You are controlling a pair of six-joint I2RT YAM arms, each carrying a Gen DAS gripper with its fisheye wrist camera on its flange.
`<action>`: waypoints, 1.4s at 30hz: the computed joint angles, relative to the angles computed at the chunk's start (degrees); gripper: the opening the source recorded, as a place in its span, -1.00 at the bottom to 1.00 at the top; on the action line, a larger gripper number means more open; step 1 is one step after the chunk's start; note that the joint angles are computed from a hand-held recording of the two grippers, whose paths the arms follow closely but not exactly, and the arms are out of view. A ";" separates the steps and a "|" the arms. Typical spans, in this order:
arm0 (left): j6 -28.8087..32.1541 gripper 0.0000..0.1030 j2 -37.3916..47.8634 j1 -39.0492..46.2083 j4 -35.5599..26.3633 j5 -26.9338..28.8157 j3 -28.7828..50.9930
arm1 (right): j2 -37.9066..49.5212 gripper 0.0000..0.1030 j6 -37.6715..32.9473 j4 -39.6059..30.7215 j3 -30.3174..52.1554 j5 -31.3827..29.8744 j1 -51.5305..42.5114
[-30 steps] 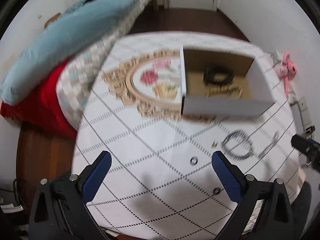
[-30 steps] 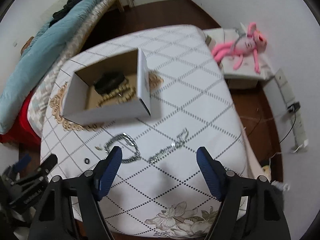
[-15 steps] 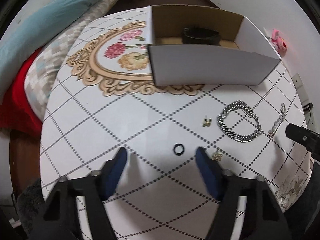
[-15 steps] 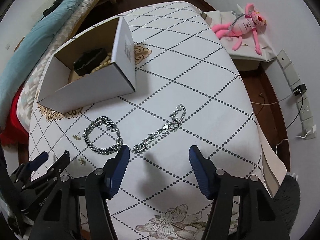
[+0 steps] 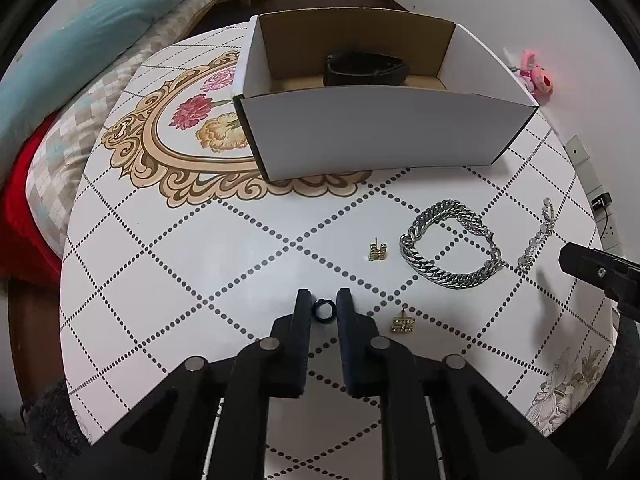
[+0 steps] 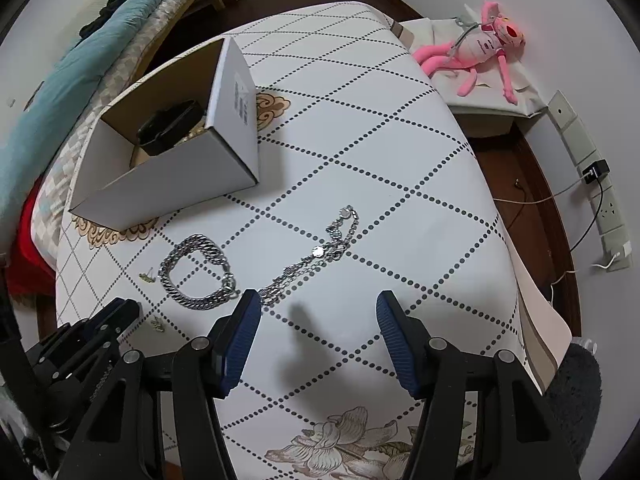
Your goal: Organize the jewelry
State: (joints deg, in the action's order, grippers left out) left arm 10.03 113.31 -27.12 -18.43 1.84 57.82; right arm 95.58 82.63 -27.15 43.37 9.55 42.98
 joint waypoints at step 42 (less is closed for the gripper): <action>4.15 -0.80 -11.55 16.99 -2.52 2.35 -9.38 | 20.67 -0.75 -7.38 -10.26 29.83 4.43 13.08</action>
State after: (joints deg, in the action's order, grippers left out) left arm 14.18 101.76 -10.13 -20.95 4.18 48.44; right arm 116.25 75.25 -37.41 73.20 13.98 56.06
